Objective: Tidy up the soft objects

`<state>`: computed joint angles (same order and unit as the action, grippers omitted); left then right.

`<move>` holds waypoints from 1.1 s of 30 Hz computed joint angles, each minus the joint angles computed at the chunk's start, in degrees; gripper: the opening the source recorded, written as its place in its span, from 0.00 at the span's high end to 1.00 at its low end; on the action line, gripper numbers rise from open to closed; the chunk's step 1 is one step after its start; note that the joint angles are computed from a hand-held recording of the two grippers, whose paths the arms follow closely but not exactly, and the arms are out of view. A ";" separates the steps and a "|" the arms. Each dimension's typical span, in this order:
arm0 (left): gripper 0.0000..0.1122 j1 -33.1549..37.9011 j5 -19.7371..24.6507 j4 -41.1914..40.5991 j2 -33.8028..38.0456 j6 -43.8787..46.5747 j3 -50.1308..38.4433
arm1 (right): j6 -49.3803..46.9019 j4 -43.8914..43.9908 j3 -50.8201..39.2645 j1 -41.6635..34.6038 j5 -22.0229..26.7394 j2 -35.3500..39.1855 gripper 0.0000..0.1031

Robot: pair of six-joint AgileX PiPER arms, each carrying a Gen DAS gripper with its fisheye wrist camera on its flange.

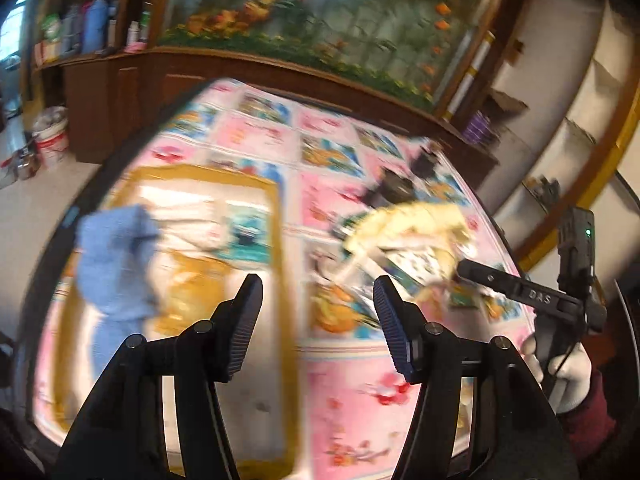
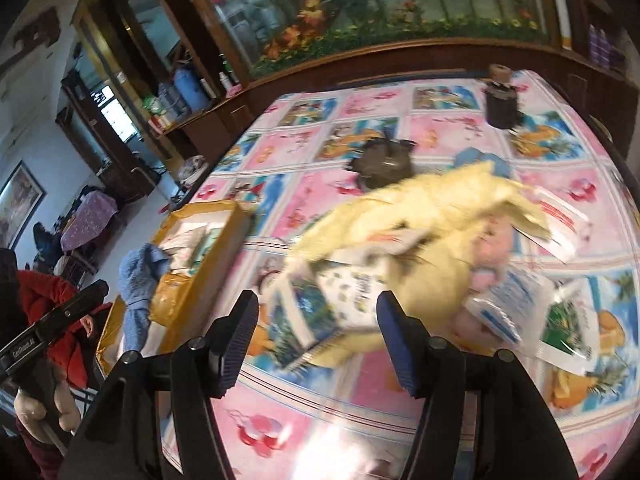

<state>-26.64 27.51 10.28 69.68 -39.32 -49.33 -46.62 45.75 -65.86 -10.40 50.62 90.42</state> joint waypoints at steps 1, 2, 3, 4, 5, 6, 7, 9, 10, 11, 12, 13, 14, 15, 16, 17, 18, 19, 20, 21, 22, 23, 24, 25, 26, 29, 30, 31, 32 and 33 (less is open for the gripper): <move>0.48 -2.01 -0.18 0.66 2.34 -1.20 -1.26 | -1.22 0.36 0.66 -2.41 0.62 0.10 0.40; 0.48 -3.67 -0.59 1.56 4.52 -2.50 -2.29 | -2.36 0.85 1.21 -4.43 1.22 0.14 0.40; 0.48 -4.87 -1.23 1.72 6.84 -2.80 -3.49 | -3.72 1.58 1.77 -6.40 1.76 0.28 0.40; 0.48 -5.67 -1.73 1.40 9.34 -2.40 -4.94 | -4.73 2.16 2.16 -7.97 2.13 0.50 0.40; 0.49 -6.08 -1.74 1.74 11.25 -2.78 -6.30 | -5.48 2.60 2.35 -9.26 2.45 0.76 0.40; 0.49 -6.34 -2.04 2.32 13.24 -3.84 -7.79 | -6.25 3.25 2.50 -10.37 2.59 1.07 0.40; 0.49 -5.72 -3.16 0.92 15.10 -3.13 -9.18 | -7.48 4.36 2.77 -11.59 2.60 1.46 0.40; 0.49 -3.45 -4.35 -4.01 19.06 -0.03 -12.74 | -9.20 6.17 3.11 -12.88 2.36 1.98 0.40; 0.49 -2.24 -4.41 -6.31 21.63 1.59 -15.21 | -10.42 7.38 3.40 -13.39 1.92 2.44 0.40; 0.49 -1.54 -3.85 -7.11 24.12 2.03 -17.71 | -11.57 8.63 3.78 -13.76 1.22 2.90 0.40; 0.49 -1.52 -2.28 -5.63 26.60 0.30 -20.42 | -12.59 9.53 4.15 -14.15 0.82 3.25 0.40; 0.49 -1.85 0.20 -3.13 29.49 -1.89 -23.75 | -14.02 10.67 4.56 -14.58 0.44 3.78 0.40; 0.49 -2.49 2.36 -0.64 31.78 -3.36 -26.28 | -15.17 11.56 4.98 -14.95 0.13 4.21 0.40; 0.49 -3.74 5.38 2.83 34.31 -5.15 -29.18 | -15.68 12.15 5.06 -15.07 -0.16 4.94 0.40; 0.49 -4.75 7.52 4.85 35.97 -6.00 -30.61 | -16.20 12.58 5.14 -15.55 0.08 5.53 0.40; 0.49 -5.45 9.20 5.04 37.18 -5.54 -31.55 | -16.73 12.88 5.35 -16.27 0.56 5.84 0.40; 0.49 -5.67 8.96 4.02 37.28 -4.55 -30.66 | -16.80 13.10 5.09 -16.59 1.06 6.33 0.40; 0.48 -6.23 8.74 4.44 36.88 -4.81 -29.32 | -17.07 13.40 4.89 -16.81 1.37 6.66 0.40; 0.48 -7.02 8.40 6.03 35.72 -6.10 -27.59 | -17.50 13.84 4.83 -16.87 1.46 6.72 0.40; 0.48 -7.50 8.88 5.32 34.60 -5.20 -26.26 | -17.79 13.96 4.97 -16.82 1.40 6.60 0.40; 0.48 -7.64 8.91 3.15 33.55 -3.35 -24.96 | -17.89 13.84 5.02 -16.63 1.38 6.60 0.40; 0.49 -7.87 8.71 0.89 32.36 -1.61 -23.29 | -17.68 13.37 4.88 -16.29 1.63 6.79 0.40; 0.49 -8.52 8.65 0.51 31.05 -1.70 -21.63 | -17.64 12.98 4.91 -16.05 1.85 6.89 0.40; 0.49 -9.32 7.95 1.12 29.32 -2.99 -19.70 | -17.49 12.37 4.81 -15.64 2.07 6.96 0.40; 0.49 -9.97 6.27 2.18 27.06 -4.92 -17.39 | -17.71 12.08 5.05 -15.39 2.07 6.72 0.40; 0.49 -11.13 0.44 6.46 18.84 -13.43 -10.58 | -19.10 12.37 6.20 -15.05 1.54 5.61 0.40; 0.49 -11.32 -1.72 8.19 15.97 -16.52 -8.25 | -19.11 12.39 6.04 -15.00 1.41 5.82 0.40; 0.48 -11.45 -2.67 9.52 14.03 -18.59 -7.18 | -18.96 12.37 5.97 -15.06 1.40 5.95 0.40; 0.48 -11.74 -3.11 11.43 12.14 -21.03 -6.01 | -18.53 12.15 5.84 -15.13 1.39 6.11 0.40; 0.48 -11.96 -2.77 12.77 10.87 -22.49 -5.60 | -18.15 12.01 5.61 -15.16 1.28 6.41 0.40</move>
